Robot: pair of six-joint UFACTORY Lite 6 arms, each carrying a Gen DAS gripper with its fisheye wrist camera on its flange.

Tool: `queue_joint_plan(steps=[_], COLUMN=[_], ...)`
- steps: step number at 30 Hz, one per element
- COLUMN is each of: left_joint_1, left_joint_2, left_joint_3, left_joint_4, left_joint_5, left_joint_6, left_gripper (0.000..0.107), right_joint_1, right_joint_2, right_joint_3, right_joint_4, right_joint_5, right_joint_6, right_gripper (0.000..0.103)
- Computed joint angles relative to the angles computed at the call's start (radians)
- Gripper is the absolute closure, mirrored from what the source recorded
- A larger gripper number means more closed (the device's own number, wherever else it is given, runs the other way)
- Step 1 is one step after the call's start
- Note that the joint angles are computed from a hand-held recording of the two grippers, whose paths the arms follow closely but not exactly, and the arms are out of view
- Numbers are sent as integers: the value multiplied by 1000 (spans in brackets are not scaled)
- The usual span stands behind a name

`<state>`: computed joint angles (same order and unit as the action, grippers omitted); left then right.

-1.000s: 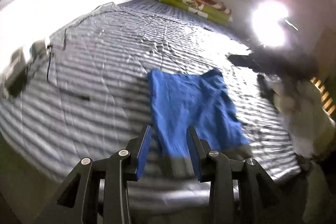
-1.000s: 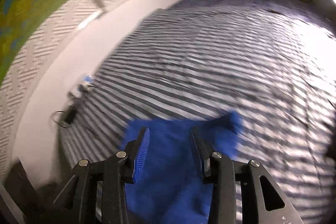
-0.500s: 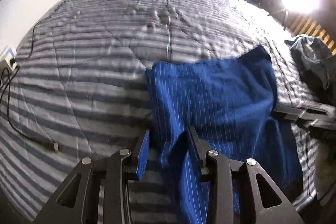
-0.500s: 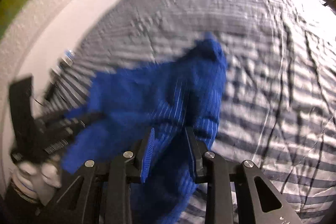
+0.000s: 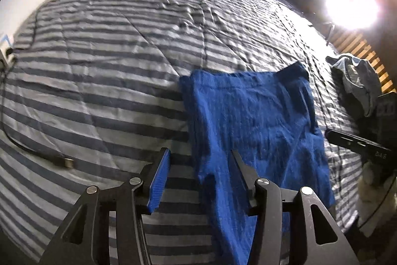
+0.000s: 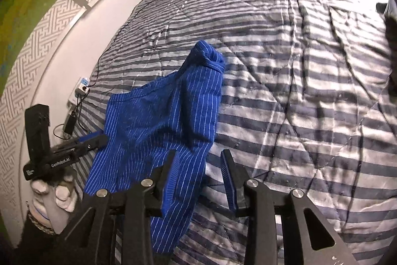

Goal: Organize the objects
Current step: 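Lift the shorts with the right tool and fold them toward the left tool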

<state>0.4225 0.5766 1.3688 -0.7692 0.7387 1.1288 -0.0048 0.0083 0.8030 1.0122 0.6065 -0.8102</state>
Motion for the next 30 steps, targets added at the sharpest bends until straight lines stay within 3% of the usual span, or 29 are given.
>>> queue_joint_plan(steps=[5,11,13,14,16,20,23,30], left_joint_1=[-37,-50,-54,-60,-62,-4,72,254], left_joint_2=[0,4,-13,-23,-39,-70,-126,-458], left_joint_3=[-15,-13,-31,-44,-61,-64,-68,-256], left_joint_4=[16,40,48,44,37,-29,-88,-132], left_joint_5=[-47,-64,-68,-78,-78,26,158,435], left_joint_6=[4,-4,9,11,9,24,40,108], left_gripper=[59,91,100,101,102,103,103,103], right_joint_1=[8,-9,-16,-16,-16,-83,-148,-337], right_joint_2=[87,188,203,210,202,127,-15,-431], right_joint_3=[42,85,86,89,77,30,-26,-153], right_joint_4=[43,155,194,195,215,262,235,131], right_joint_5=[17,89,114,123,125,205,280,537], right_joint_6=[-52,-151,-177,-177,-188,-220,-197,-77], right_gripper=[72,72,82,94,96,97,97,97])
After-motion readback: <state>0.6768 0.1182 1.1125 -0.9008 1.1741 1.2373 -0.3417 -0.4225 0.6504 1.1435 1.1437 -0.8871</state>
